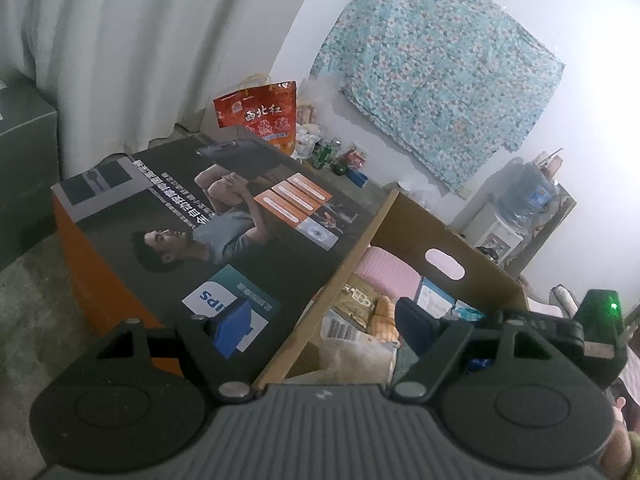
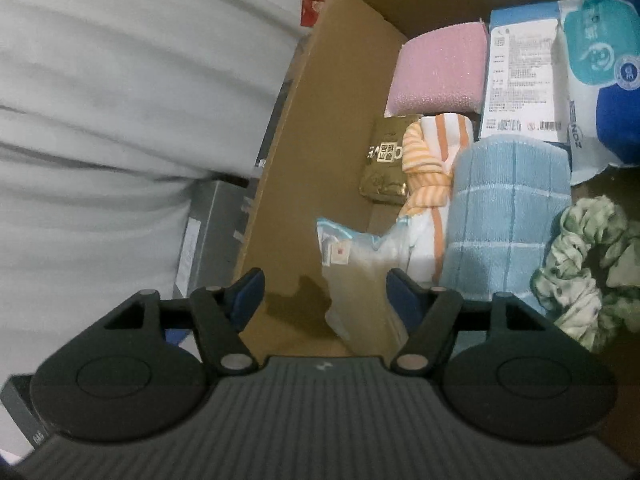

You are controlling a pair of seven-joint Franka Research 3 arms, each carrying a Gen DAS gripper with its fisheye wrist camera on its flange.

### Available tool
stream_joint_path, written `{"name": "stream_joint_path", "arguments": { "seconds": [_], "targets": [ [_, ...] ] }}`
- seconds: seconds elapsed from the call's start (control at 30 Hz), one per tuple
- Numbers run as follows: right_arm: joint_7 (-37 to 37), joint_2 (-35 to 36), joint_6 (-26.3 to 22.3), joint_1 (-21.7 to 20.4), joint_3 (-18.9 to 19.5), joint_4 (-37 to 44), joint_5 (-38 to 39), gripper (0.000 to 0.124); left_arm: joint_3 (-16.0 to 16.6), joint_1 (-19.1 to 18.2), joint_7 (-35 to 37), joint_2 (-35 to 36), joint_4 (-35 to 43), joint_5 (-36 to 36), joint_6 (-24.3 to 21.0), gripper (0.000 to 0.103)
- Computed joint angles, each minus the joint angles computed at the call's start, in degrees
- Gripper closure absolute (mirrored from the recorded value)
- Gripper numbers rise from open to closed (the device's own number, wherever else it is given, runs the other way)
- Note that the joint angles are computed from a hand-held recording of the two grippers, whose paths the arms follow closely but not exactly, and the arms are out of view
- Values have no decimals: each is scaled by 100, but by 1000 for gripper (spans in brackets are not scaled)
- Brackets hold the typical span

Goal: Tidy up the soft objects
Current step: 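Lower the clear food packet into the box and open the right gripper, then move both grippers back toward the items on the bed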

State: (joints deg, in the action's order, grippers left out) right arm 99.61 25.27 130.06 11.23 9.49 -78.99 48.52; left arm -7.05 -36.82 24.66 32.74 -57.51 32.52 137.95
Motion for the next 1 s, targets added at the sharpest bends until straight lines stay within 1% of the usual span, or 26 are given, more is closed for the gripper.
{"name": "stream_joint_path", "arguments": {
  "seconds": [0.03, 0.07, 0.13, 0.2, 0.33, 0.43, 0.47, 0.53, 0.63, 0.73, 0.83, 0.9, 1.0],
  "targets": [
    [86, 72, -96, 6, 5, 66, -7, 68, -8, -2, 25, 14, 25, -8, -16, 23],
    [183, 167, -207, 17, 3, 145, -44, 72, -6, -13, 27, 11, 30, -6, -30, 23],
    [404, 343, -409, 49, 12, 301, -114, 74, -1, -15, 18, 1, 17, -4, -31, 23],
    [500, 417, -483, 59, 29, 327, -147, 75, 4, -20, 1, -1, 13, 4, -32, 23],
    [589, 510, -440, 18, 97, 345, 8, 76, -11, -29, 54, 58, 110, -30, -116, 23],
    [548, 468, -475, -40, 115, 278, 71, 76, -27, -45, 123, 138, 231, -87, -174, 23],
    [487, 437, -476, -59, 120, 220, 96, 74, -34, -52, 151, 158, 260, -109, -181, 22],
    [386, 368, -450, -77, 123, 157, 144, 74, -44, -68, 232, 191, 312, -143, -186, 20],
    [137, 138, -342, -143, 112, -28, 280, 71, -40, -111, 335, 231, 372, -163, -200, 19],
    [-238, -220, -183, -292, 114, -355, 686, 69, -47, -156, 439, 270, 449, -192, -185, 19],
    [-818, -743, 13, -448, 52, -848, 1226, 66, -48, -219, 597, 336, 569, -199, -170, 18],
    [-1316, -1154, 94, -546, -37, -1258, 1692, 63, -69, -258, 774, 422, 711, -241, -174, 18],
    [-1950, -1817, 176, -605, -304, -1913, 2230, 61, -133, -334, 1160, 652, 1078, -381, -196, 17]
  ]
}}
